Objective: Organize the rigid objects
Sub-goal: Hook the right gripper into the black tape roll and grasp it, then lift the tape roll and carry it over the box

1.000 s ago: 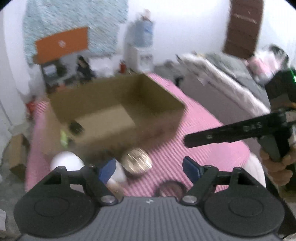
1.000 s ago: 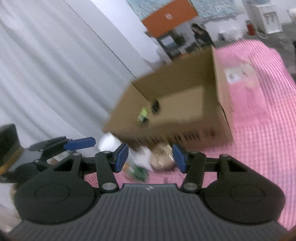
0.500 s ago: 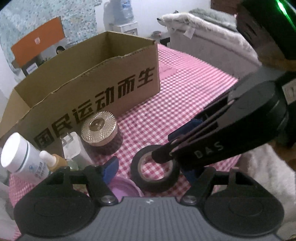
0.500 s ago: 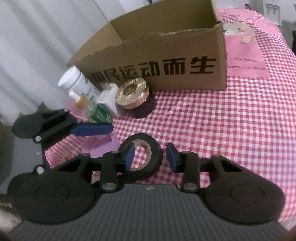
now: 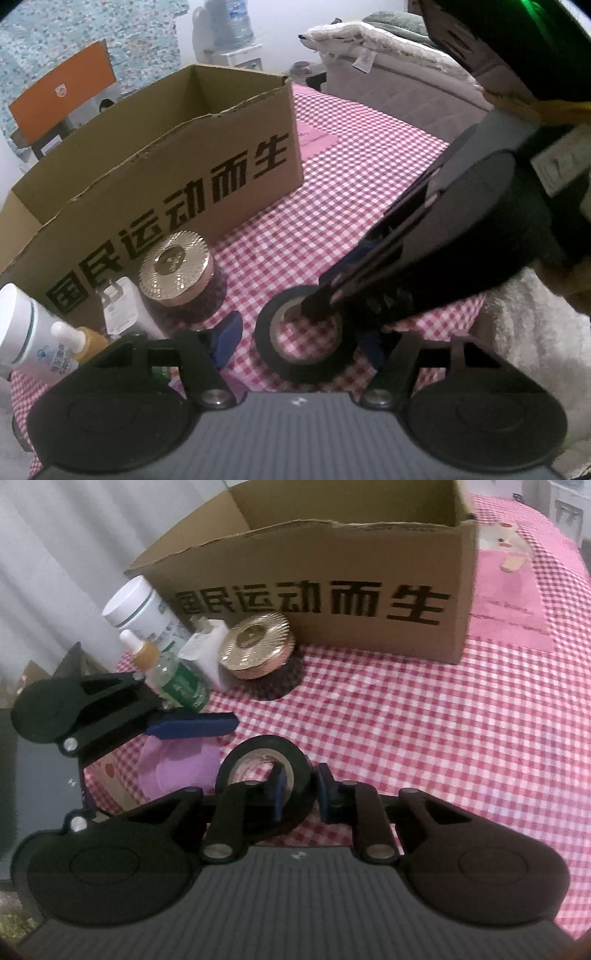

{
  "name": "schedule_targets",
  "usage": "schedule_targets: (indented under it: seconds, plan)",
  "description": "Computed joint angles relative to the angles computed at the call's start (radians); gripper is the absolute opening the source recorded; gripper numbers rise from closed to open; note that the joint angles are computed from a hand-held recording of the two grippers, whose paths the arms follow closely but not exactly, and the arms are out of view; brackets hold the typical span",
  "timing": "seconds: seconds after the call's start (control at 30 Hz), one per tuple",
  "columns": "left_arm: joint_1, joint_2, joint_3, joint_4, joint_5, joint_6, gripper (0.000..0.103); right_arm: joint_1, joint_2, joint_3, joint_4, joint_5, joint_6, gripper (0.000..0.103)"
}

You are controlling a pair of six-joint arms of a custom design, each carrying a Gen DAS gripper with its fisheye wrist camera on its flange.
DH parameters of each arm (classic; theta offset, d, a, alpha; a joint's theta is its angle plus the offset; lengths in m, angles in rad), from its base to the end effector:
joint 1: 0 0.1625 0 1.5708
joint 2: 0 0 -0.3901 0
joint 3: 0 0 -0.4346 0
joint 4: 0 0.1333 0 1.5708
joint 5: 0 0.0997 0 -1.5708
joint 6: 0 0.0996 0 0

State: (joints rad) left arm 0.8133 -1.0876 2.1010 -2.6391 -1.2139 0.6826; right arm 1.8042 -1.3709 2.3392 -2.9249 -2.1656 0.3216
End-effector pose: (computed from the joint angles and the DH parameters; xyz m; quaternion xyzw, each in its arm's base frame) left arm -0.2323 -0.4903 0.0514 0.6450 0.7428 -0.0336 0.1763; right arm 0.1788 -0.4171 0.1478 -0.0975 -0.9350 0.2551 0.2264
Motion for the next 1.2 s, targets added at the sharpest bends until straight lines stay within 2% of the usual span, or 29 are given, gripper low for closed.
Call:
schedule_targets:
  seconds: [0.23, 0.43, 0.73, 0.87, 1.07, 1.2]
  plan:
    - [0.0, 0.02, -0.025, 0.044, -0.027, 0.002, 0.07, -0.021, -0.052, 0.043, -0.015, -0.015, 0.036, 0.016]
    - [-0.008, 0.041, -0.027, 0.056, -0.002, -0.001, 0.069, -0.019, -0.052, 0.044, -0.024, -0.015, 0.036, 0.017]
    - [0.005, 0.032, -0.018, 0.041, -0.022, 0.009, 0.067, -0.017, -0.041, 0.057, -0.078, -0.019, 0.017, 0.017]
    - [0.004, 0.021, -0.01, 0.033, -0.031, 0.006, 0.066, -0.015, -0.035, 0.066, -0.115, -0.023, 0.037, 0.016]
    - [-0.008, -0.039, 0.013, -0.036, -0.065, 0.023, 0.066, 0.056, -0.035, 0.031, -0.103, -0.098, 0.042, 0.017]
    - [-0.025, -0.089, 0.019, -0.125, -0.077, 0.052, 0.066, 0.128, -0.018, -0.033, -0.114, -0.17, -0.016, 0.017]
